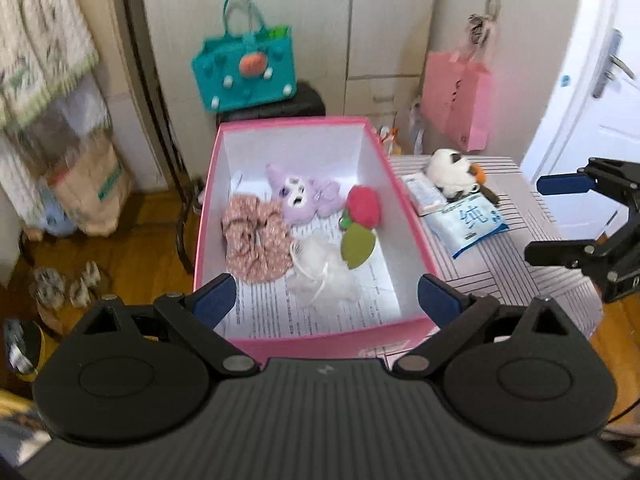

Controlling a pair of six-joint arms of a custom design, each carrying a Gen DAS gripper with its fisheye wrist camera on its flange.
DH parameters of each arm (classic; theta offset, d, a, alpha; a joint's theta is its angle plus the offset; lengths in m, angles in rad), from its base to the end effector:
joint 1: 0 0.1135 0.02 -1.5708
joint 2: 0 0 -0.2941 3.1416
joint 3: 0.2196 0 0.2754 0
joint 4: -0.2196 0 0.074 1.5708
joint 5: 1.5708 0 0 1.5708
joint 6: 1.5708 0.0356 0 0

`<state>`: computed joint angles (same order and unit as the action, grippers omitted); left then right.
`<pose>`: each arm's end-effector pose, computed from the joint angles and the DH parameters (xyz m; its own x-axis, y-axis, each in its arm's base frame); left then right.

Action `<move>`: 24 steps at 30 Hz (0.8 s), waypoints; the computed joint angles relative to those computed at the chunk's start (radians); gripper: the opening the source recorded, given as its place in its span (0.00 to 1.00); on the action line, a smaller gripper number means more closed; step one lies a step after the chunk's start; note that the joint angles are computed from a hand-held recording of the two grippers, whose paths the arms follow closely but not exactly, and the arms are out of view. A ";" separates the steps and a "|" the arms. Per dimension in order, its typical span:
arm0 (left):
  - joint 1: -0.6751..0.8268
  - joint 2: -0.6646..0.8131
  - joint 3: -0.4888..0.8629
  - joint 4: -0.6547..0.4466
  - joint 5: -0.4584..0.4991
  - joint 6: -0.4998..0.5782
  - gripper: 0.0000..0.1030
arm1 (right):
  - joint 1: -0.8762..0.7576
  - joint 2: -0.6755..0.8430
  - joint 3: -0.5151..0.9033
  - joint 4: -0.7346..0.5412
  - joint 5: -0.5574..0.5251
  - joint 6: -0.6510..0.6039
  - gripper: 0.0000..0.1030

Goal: Organize soft objects
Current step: 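Move both tools back to the orange sponge and small wipes packet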

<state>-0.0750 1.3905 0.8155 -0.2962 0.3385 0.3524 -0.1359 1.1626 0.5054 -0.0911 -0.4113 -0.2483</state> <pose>0.2930 -0.0339 0.2247 -0.6181 0.3729 -0.6920 0.5298 0.8480 -0.0162 0.2306 -0.0172 0.1942 -0.6126 -0.1436 -0.7772 -0.3267 0.9414 0.0836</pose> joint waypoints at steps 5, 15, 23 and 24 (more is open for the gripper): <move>-0.021 -0.103 -0.039 -0.064 0.048 0.041 0.96 | -0.121 -0.146 -0.052 -0.116 -0.067 -0.074 0.92; -0.222 -0.192 -0.164 -0.035 0.007 0.086 0.96 | -0.371 -0.354 -0.136 -0.316 -0.199 -0.278 0.92; -0.419 -0.094 -0.258 0.148 -0.088 0.045 0.96 | -0.588 -0.393 -0.232 -0.347 -0.345 -0.449 0.92; -0.429 -0.081 -0.267 0.179 -0.086 0.030 0.96 | -0.612 -0.380 -0.241 -0.336 -0.361 -0.458 0.92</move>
<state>-0.5037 1.3096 0.5482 -0.1171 0.2526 0.3824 -0.7476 0.7821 0.2648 -0.4275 -0.7727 -0.7059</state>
